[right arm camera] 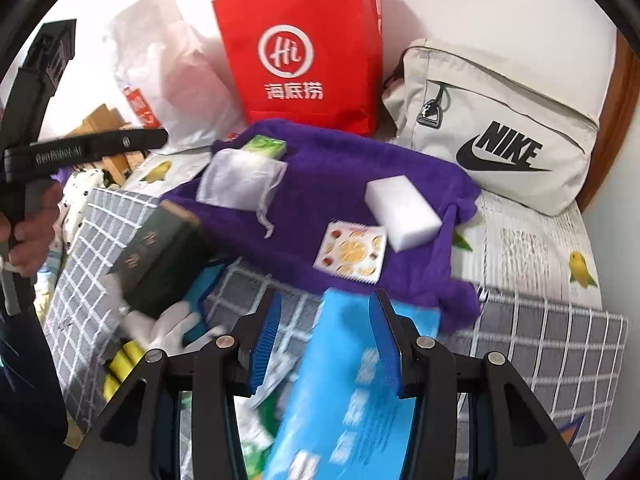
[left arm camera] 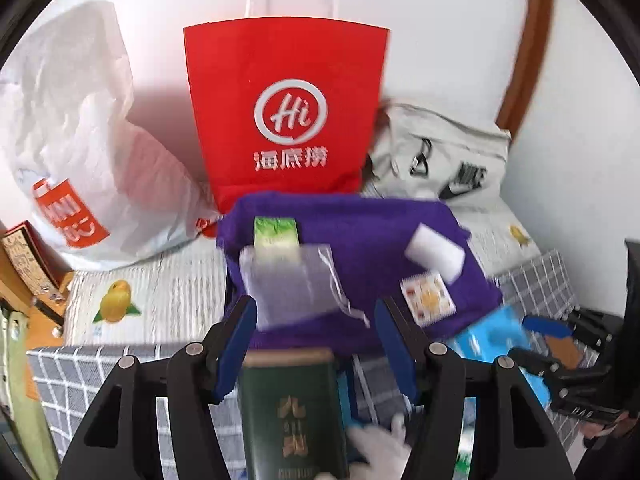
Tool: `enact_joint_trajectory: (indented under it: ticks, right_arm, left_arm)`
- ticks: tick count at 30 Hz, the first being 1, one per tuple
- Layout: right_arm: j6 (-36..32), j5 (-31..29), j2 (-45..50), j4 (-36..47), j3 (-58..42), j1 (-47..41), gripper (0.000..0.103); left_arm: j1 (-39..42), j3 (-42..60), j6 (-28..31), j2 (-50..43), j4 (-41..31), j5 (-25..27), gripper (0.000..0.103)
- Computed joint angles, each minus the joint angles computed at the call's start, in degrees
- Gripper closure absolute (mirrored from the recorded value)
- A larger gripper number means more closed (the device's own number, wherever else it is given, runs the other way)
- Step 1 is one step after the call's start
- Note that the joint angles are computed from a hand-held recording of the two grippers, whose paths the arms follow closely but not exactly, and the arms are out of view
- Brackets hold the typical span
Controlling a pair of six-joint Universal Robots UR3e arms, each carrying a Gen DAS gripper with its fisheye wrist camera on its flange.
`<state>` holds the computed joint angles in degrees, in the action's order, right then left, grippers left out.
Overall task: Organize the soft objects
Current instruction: 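Move both grippers back down, the left gripper toward the yellow Adidas pouch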
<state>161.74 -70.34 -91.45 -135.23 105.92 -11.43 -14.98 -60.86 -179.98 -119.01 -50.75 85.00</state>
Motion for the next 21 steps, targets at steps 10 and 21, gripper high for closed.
enact_joint_trajectory:
  ticks: [10, 21]
  right_arm:
    - [2.8, 2.8, -19.7, -1.0, 17.5, 0.3, 0.056]
    - [4.5, 5.3, -37.0, 3.2, 29.6, -2.4, 0.054]
  left_arm:
    - [-1.7, -35.6, -0.3, 20.7, 12.0, 0.1, 0.040]
    - [-8.7, -54.7, -1.4, 23.8, 24.6, 3.2, 0.035]
